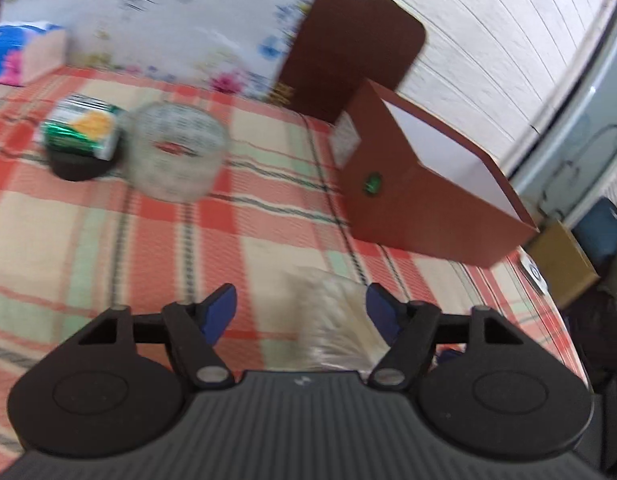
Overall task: Organize objects
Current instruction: 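Close the left tool on the cotton swab bag held by the right tool, then carry the cotton swab bag into the brown box with the left tool and release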
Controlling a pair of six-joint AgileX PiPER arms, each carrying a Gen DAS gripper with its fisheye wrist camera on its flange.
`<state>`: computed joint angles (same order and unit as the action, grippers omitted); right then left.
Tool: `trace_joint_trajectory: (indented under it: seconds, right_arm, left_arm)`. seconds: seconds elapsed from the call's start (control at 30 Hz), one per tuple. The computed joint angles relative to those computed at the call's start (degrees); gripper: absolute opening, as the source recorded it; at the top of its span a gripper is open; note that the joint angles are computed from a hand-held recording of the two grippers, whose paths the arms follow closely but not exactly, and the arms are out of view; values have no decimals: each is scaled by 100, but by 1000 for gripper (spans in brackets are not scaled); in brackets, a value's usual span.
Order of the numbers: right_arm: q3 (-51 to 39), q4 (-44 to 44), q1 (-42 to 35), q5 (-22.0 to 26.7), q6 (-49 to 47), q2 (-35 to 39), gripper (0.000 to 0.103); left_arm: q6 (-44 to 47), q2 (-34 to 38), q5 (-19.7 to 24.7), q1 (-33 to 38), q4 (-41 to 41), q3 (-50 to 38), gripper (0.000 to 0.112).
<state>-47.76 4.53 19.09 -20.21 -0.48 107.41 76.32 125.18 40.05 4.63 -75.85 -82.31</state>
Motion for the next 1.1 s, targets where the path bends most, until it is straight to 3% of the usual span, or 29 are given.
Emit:
trace_joint_trajectory:
  seconds: [0.1, 0.2, 0.23, 0.27, 0.3, 0.37, 0.43, 0.53, 0.63, 0.77, 0.93, 0.97, 1.03, 1.1]
  right_arm:
    - [-368, -734, -201, 142, 709, 321, 74]
    - [-814, -1353, -332, 356, 1309, 679, 75]
    - [-890, -1445, -348, 309, 1403, 763, 66]
    - [-957, -1706, -376, 239, 1645, 820, 55]
    - [-991, -1739, -388, 216, 1710, 840, 47]
    - [-963, -1772, -419, 89, 1824, 837, 45]
    - [-718, -1425, -425, -192, 1534, 663, 42]
    - [-256, -286, -359, -808, 305, 214, 42]
    - [-138, 49, -557, -1105, -122, -131, 42]
    - [-483, -244, -1114, -975, 25, -228, 42]
    - [-1603, -535, -1694, -426, 375, 311, 47]
    - [-1912, -306, -1731, -290, 193, 511, 47]
    - [-2545, 621, -1761, -68, -790, 982, 62]
    - [-3061, 1764, -1789, 166, -1936, 1356, 61]
  left_arm:
    - [-154, 112, -244, -281, 281, -84, 80]
    - [-140, 245, -359, -395, 398, -56, 72]
    - [242, 159, -531, -441, 172, 146, 63]
    - [394, 148, -474, -448, 154, 186, 45]
    - [318, 164, -321, -420, 203, 171, 46]
    - [-39, 51, -456, -484, 409, 173, 43]
    - [-172, -135, -481, -539, 490, 193, 42]
    - [232, -498, -467, -691, 110, 272, 42]
    - [410, -681, -488, -966, -141, 48, 42]
    - [-451, -281, -504, -1461, 364, -1122, 42]
    - [-1991, 695, -726, -2090, 1551, -3079, 43]
    - [-2564, 992, -717, -2230, 2060, -3649, 49]
    - [-3671, 1657, -757, -2492, 3201, -4795, 56]
    - [-4757, 2322, -571, -2661, 4346, -5903, 56]
